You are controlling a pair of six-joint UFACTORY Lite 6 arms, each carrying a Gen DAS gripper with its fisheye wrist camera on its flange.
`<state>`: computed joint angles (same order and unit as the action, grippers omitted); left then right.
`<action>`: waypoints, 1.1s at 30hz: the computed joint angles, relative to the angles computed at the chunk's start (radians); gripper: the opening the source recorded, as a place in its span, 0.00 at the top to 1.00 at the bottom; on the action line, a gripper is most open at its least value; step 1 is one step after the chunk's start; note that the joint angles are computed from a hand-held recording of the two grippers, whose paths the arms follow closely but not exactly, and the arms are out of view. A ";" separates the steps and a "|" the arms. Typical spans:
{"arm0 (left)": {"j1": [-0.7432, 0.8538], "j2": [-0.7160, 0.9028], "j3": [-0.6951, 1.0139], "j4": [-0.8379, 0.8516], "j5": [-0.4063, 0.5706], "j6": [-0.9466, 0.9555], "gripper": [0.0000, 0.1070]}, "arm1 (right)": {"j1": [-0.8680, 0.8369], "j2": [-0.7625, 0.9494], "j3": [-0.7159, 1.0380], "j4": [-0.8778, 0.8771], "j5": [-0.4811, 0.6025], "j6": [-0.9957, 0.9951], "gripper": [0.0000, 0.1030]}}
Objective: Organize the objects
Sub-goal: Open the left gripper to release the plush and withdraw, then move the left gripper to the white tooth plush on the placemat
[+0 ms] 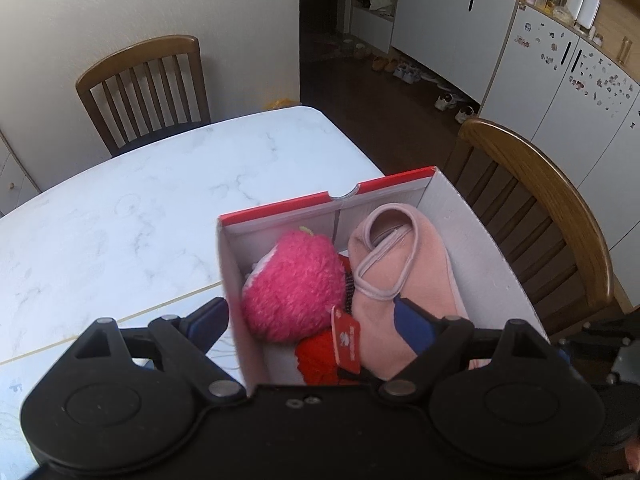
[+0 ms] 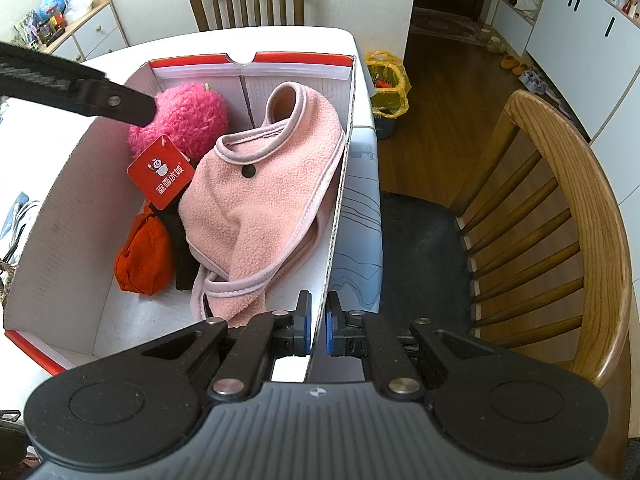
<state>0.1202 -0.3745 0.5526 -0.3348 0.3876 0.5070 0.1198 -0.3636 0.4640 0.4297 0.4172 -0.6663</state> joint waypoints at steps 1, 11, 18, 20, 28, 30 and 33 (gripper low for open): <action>0.016 -0.022 -0.010 -0.013 0.014 0.025 0.17 | 0.005 0.000 0.000 -0.004 -0.002 0.008 0.94; 0.266 -0.177 -0.089 -0.190 0.151 0.321 0.11 | 0.026 -0.009 0.001 -0.064 -0.003 0.066 0.94; 0.552 -0.201 -0.097 -0.319 0.252 0.571 0.05 | 0.068 -0.006 0.011 -0.147 -0.008 0.166 0.94; 0.635 -0.191 -0.092 -0.343 0.270 0.638 0.05 | 0.075 -0.005 0.012 -0.163 -0.010 0.183 0.94; 0.924 -0.050 -0.047 -0.419 0.271 0.878 0.05 | 0.098 -0.011 0.013 -0.227 -0.012 0.253 0.94; 0.976 -0.009 -0.036 -0.442 0.264 0.927 0.05 | 0.106 -0.009 0.015 -0.248 -0.013 0.278 0.94; 1.018 0.038 -0.040 -0.476 0.240 0.991 0.05 | 0.116 -0.012 0.013 -0.275 -0.015 0.310 0.94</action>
